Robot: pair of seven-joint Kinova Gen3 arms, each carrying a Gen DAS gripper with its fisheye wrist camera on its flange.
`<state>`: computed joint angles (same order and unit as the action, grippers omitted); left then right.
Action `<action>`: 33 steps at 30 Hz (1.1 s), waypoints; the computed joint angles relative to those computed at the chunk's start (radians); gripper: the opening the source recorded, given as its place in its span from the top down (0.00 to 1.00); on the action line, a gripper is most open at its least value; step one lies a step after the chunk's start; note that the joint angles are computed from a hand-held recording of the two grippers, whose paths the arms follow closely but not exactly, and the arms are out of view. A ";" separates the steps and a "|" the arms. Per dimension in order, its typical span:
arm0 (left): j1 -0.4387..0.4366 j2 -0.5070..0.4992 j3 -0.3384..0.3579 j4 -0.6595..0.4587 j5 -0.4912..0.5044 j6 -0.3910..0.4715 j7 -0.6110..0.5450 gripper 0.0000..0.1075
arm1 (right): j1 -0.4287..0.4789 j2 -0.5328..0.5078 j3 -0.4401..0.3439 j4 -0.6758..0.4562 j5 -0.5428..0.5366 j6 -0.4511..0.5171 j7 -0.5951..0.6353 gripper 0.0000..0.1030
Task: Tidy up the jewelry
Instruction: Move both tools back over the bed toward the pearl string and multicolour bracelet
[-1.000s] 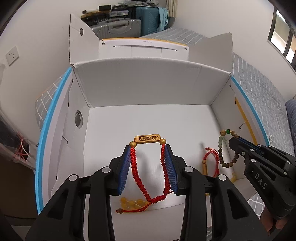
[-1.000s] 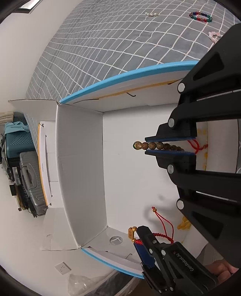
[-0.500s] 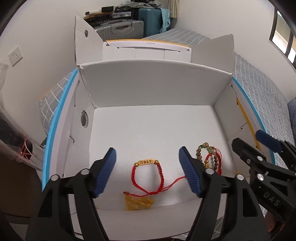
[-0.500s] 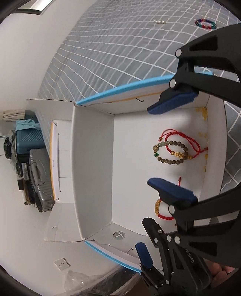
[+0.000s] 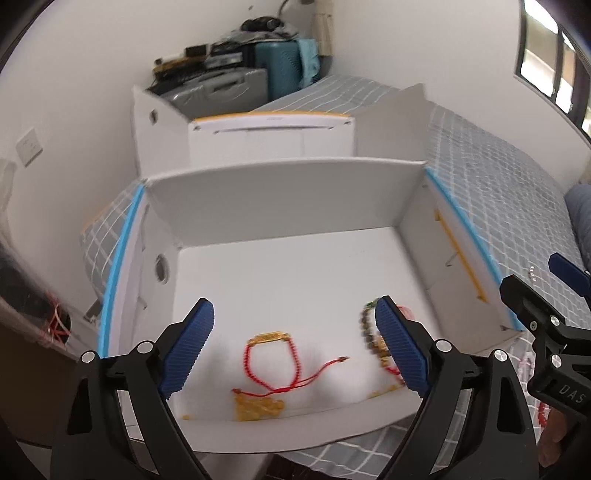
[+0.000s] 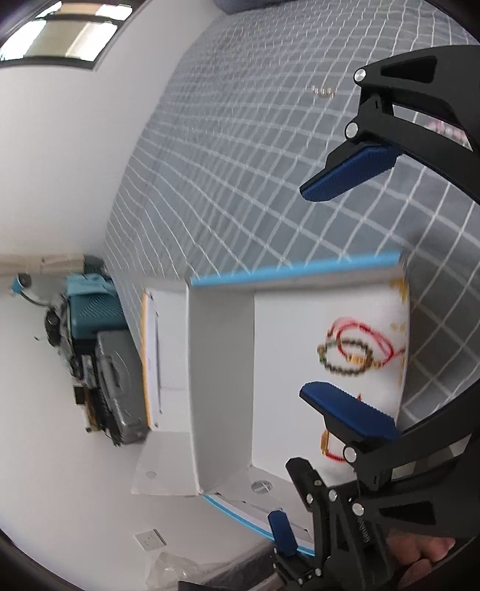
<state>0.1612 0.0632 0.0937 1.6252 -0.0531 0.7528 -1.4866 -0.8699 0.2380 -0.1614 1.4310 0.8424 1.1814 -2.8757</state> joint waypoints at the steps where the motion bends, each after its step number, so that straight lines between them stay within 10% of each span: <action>1: 0.008 0.000 0.007 -0.005 0.000 -0.002 0.001 0.18 | -0.004 -0.017 0.002 0.019 0.008 0.007 -0.016 0.08; 17: 0.262 0.139 0.109 -0.159 -0.056 -0.013 0.056 0.16 | 0.190 -0.299 -0.119 0.362 -0.021 0.121 -0.205 0.08; 33: 0.539 0.463 0.087 -0.541 -0.051 0.102 0.039 0.16 | 0.460 -0.508 -0.111 0.643 -0.202 -0.037 -0.152 0.08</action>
